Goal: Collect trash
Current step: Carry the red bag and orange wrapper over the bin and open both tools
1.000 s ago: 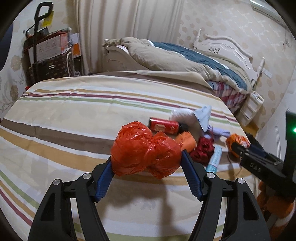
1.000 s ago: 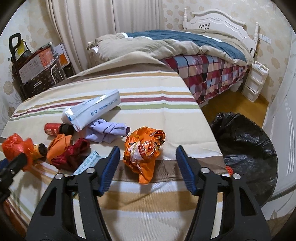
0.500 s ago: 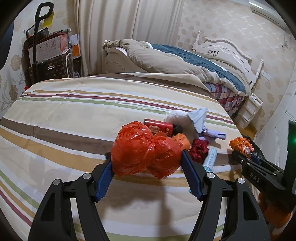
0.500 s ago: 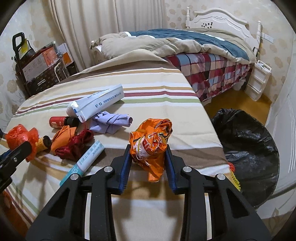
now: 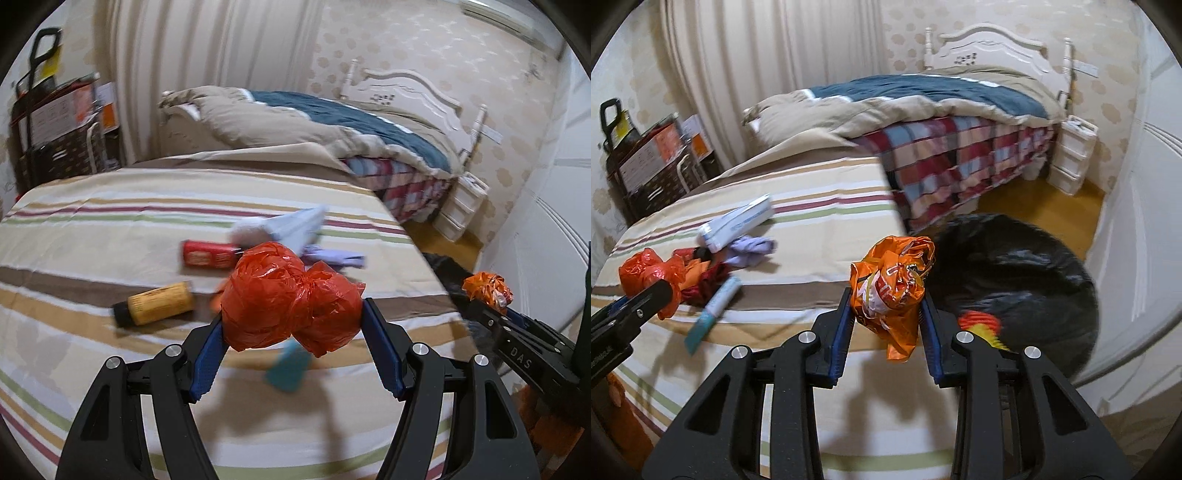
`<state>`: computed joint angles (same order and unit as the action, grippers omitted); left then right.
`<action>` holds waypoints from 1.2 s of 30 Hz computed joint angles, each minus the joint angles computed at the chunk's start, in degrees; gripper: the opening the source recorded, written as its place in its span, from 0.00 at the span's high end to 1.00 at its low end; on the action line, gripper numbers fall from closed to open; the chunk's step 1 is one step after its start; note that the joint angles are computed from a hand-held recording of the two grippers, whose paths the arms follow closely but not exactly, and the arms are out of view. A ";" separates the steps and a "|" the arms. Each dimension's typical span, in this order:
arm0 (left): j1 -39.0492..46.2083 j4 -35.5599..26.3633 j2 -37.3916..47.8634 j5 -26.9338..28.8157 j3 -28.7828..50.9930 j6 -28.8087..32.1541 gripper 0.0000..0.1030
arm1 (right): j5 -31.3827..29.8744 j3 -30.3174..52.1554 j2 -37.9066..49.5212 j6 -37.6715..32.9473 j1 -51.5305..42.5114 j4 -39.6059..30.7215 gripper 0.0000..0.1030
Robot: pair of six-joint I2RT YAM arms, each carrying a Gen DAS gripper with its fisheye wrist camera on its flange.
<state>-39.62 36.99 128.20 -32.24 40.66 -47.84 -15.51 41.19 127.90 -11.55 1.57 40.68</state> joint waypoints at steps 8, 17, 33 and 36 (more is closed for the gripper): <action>-2.04 -5.55 4.05 2.48 12.52 5.19 0.34 | -1.41 3.70 1.11 -1.70 -8.38 -2.09 0.68; -2.37 -13.76 11.50 6.16 27.84 8.56 0.34 | -1.97 8.85 4.97 -3.08 -12.83 -4.36 0.68; -3.04 -24.37 20.48 7.55 45.47 11.52 0.34 | -2.71 14.94 9.72 -3.30 -16.04 -7.69 0.68; -3.00 -26.66 22.11 7.48 48.74 11.73 0.34 | -2.73 15.89 10.35 -3.06 -16.50 -8.17 0.68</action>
